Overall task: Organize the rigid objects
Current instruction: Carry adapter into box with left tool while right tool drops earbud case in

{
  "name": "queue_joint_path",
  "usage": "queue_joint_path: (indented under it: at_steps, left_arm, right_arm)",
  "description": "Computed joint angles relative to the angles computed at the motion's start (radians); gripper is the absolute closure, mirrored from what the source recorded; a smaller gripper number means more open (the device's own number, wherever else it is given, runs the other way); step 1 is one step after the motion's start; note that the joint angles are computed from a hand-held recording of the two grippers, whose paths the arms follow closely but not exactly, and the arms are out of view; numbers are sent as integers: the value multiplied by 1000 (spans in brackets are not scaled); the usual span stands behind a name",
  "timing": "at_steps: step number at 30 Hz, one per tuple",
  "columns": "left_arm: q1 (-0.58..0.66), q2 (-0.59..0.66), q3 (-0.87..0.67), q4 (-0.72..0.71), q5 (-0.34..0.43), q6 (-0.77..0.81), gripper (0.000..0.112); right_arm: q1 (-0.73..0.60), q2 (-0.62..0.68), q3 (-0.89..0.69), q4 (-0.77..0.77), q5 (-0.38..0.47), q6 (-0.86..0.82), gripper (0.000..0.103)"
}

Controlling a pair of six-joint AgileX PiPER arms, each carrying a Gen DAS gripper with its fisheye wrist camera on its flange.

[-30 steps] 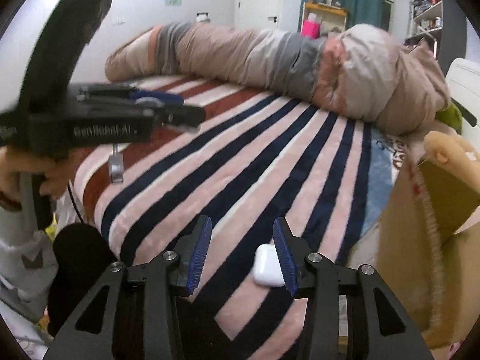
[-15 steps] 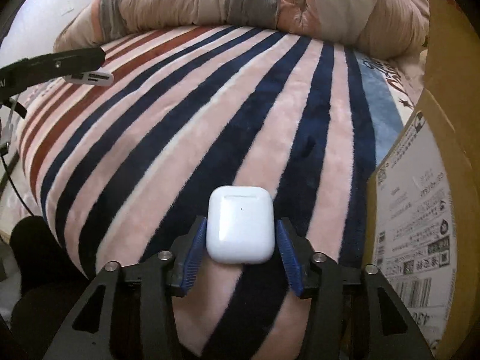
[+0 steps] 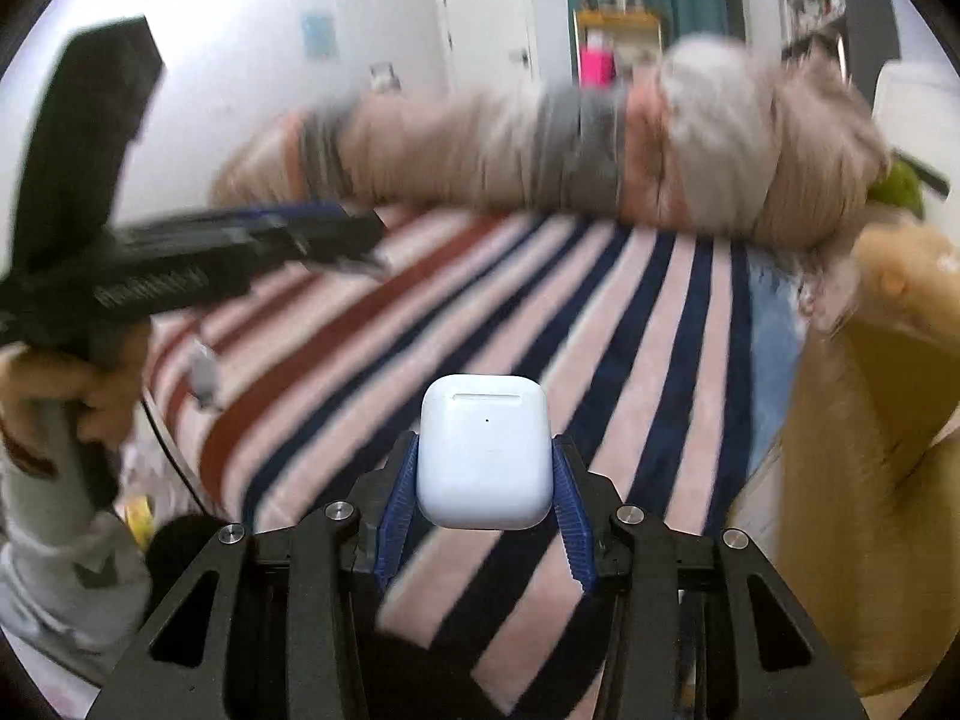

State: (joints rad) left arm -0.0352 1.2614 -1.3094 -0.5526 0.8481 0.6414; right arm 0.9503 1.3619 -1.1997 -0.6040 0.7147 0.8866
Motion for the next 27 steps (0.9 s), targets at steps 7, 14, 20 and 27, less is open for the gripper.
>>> queue_joint_path:
  at_steps: [7, 14, 20, 27]
  left_arm:
    - [-286, 62, -259, 94, 80, -175, 73]
    - [-632, 329, -586, 247, 180, -378, 73]
    - [-751, 531, -768, 360, 290, -485, 73]
    - [-757, 639, -821, 392, 369, -496, 73]
  right_arm:
    - [-16, -279, 94, -143, 258, 77, 64]
    - [-275, -394, 275, 12, 280, -64, 64]
    - [-359, -419, 349, 64, 251, -146, 64]
    - [-368, -459, 388, 110, 209, -174, 64]
